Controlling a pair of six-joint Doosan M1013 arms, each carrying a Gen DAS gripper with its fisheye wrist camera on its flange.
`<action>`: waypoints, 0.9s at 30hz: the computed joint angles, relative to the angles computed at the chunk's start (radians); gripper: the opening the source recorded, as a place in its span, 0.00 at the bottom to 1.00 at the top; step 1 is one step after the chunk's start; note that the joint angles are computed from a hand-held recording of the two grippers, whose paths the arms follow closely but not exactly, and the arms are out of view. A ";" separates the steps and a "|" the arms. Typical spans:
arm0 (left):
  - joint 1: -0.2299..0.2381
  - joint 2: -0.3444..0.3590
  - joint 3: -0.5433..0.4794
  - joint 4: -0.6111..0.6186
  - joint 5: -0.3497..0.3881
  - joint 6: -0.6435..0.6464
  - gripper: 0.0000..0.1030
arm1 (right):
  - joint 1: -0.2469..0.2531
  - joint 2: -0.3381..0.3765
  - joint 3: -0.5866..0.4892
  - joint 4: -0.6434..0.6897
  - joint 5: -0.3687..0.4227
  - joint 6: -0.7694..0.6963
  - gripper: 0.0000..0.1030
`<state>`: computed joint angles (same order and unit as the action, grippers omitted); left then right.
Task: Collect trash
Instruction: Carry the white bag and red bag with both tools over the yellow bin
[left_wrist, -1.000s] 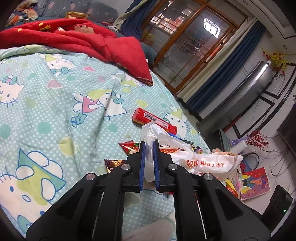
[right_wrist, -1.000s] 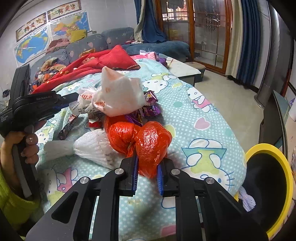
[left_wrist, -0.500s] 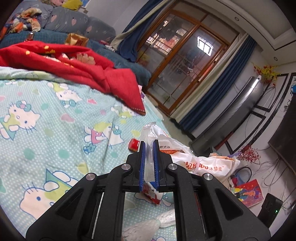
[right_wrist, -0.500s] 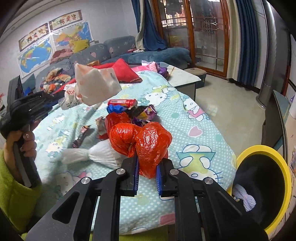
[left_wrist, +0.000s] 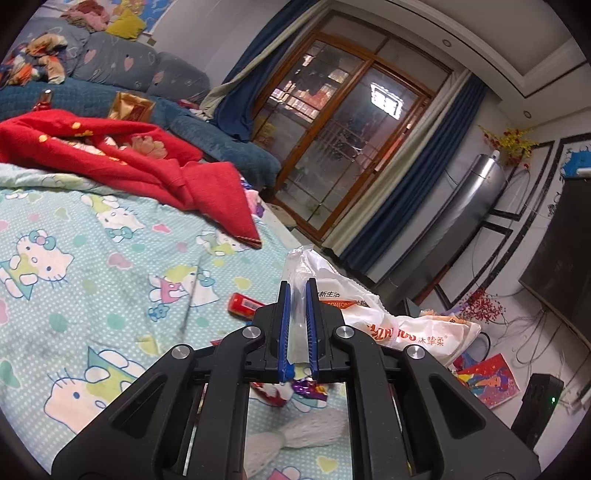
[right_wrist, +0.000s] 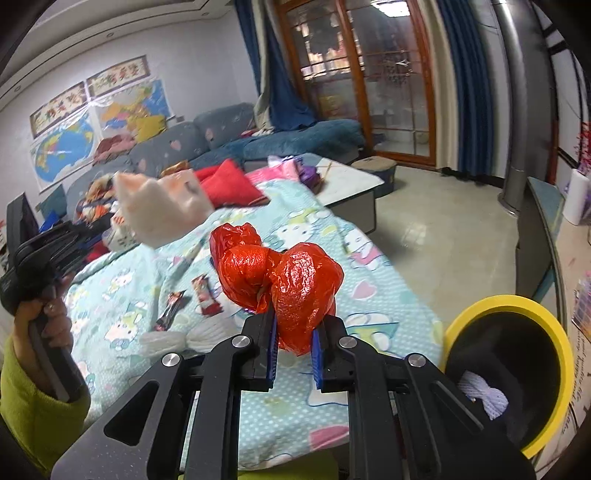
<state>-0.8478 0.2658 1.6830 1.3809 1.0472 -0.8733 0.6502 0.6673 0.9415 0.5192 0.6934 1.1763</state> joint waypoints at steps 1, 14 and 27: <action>0.000 0.002 -0.003 0.001 -0.005 0.007 0.04 | -0.002 -0.002 0.003 -0.005 -0.008 0.011 0.14; -0.012 0.056 -0.083 -0.001 -0.089 0.138 0.04 | -0.025 -0.039 0.060 -0.121 -0.129 0.193 0.14; -0.015 0.120 -0.179 -0.064 -0.148 0.301 0.04 | -0.049 -0.051 0.086 -0.183 -0.186 0.319 0.14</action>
